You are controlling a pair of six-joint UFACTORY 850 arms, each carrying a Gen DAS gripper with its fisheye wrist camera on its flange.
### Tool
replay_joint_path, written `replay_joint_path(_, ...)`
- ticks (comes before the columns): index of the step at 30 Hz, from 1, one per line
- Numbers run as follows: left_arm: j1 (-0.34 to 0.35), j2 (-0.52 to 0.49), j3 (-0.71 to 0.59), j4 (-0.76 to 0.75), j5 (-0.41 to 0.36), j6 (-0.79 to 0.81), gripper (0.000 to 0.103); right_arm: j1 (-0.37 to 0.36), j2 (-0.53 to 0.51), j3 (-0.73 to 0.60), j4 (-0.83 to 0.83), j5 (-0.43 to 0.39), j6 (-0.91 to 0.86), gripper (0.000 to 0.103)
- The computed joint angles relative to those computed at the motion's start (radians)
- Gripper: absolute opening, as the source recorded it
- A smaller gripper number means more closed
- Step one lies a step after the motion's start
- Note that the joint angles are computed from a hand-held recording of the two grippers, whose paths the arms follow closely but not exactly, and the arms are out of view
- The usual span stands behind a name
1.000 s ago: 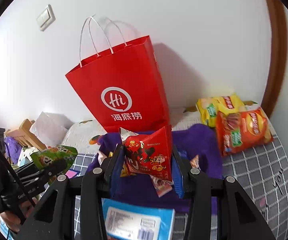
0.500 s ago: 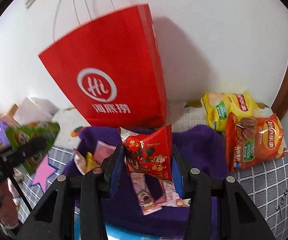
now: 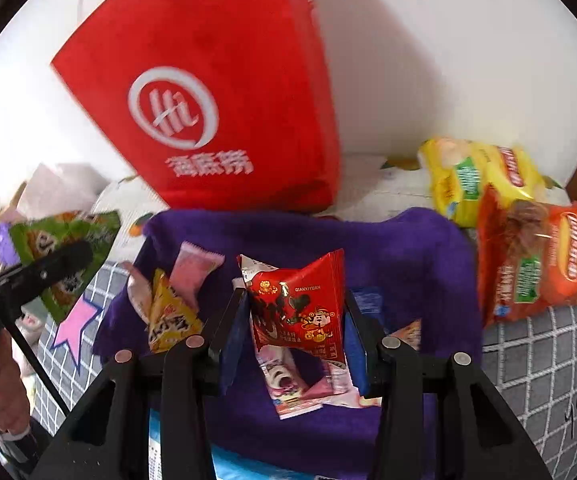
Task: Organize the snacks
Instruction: 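Carry the red packet and green bag onto the purple towel with both tools, then open the right tool to drop the red packet while the left tool releases the green bag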
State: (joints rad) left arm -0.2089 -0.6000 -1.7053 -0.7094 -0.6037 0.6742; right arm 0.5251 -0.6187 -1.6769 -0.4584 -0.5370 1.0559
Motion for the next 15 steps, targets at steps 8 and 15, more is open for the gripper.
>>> replay_joint_path(8, -0.008, -0.012, -0.012, 0.024, -0.014, -0.015, 0.042, -0.005, -0.056, -0.061, 0.151, -0.028, -0.163, 0.044)
replay_joint_path(15, -0.01, -0.006, -0.006, 0.023, -0.01, -0.005, 0.042, -0.002, -0.072, -0.079, 0.154, -0.049, -0.174, 0.039)
